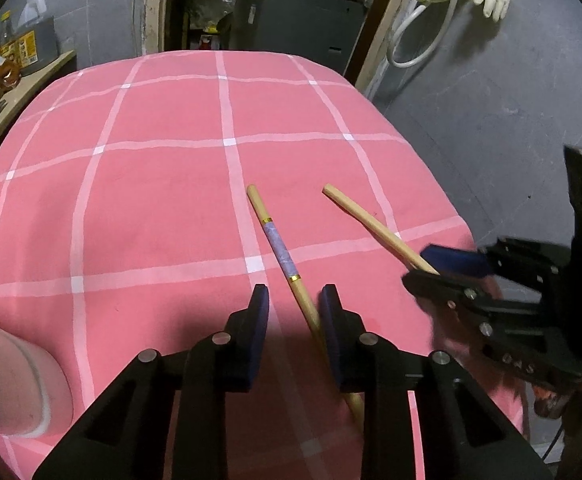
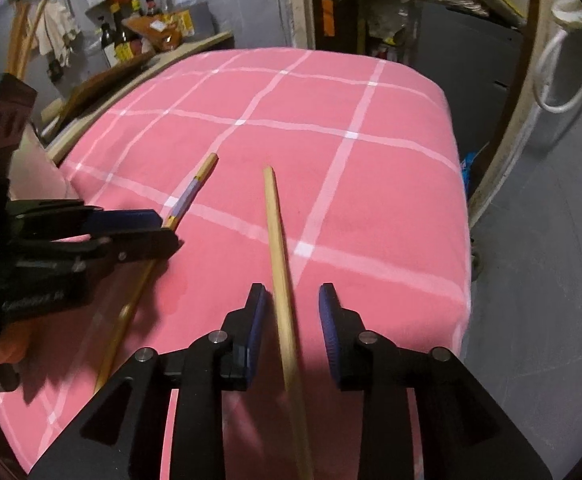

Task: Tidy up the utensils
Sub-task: 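Close the left tool on the purple-banded chopstick while the right tool grips a plain chopstick, then lift both chopsticks and carry them over the white caddy with both tools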

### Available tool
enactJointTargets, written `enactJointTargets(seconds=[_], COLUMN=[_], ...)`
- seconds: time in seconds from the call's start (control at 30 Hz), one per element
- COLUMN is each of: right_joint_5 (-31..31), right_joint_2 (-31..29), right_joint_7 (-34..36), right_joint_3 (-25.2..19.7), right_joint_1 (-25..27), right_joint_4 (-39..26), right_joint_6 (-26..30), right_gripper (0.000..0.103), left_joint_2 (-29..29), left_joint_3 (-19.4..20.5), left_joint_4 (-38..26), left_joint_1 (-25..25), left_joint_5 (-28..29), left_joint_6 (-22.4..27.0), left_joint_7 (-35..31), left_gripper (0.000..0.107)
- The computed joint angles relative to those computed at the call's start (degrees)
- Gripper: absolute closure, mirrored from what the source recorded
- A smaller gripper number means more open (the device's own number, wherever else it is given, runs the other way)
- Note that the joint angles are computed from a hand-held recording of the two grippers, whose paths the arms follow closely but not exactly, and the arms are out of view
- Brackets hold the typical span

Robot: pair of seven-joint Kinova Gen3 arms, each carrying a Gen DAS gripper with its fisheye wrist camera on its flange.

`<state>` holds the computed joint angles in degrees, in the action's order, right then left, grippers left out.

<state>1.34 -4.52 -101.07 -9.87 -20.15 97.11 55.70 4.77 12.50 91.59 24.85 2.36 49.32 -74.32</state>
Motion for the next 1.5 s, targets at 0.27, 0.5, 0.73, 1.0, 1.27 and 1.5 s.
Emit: enactJointTargets(seconds=[0.27,0.5,0.73,1.0,1.27,1.5], right_joint_5=[0.0,-6.7,-4.4,4.2,8.0,5.9], right_joint_2=[1.8,-3.5,-11.6,-19.1,-23.8,-25.2], right_joint_7=[-0.7,-3.2,-11.7,-22.9,-30.9,-30.0], right_joint_3=[0.0,1.1,-4.0,-14.3,-27.6,-33.8], right_joint_1=[-0.6,0.9,2.2,7.5,19.7,27.0], right_joint_4=[-2.4,3.9,11.7,16.3,18.2,16.5], right_joint_6=[2.2,-4.9,-14.9,-25.0,-36.6,-43.8], right_gripper=[0.096,0.098,0.098,0.098,0.098,0.098], left_joint_2=[1.1,-1.6,-5.7,-16.2,-27.8,-34.4], left_joint_3=[0.1,-0.4,1.0,2.5,4.0,5.5], left_joint_4=[-2.6,-0.1,4.0,12.2,20.2,22.0], left_joint_1=[0.7,-0.7,0.4,-1.9,-6.2,-11.7], left_joint_5=[-0.6,2.0,-2.2,-0.6,-0.7,-0.3], left_joint_6=[3.4,3.2,1.4,-7.8,-21.8,-26.2], left_joint_7=[2.0,1.6,6.4,7.0,8.2,8.4], left_gripper=[0.098,0.103,0.103,0.103,0.103,0.103])
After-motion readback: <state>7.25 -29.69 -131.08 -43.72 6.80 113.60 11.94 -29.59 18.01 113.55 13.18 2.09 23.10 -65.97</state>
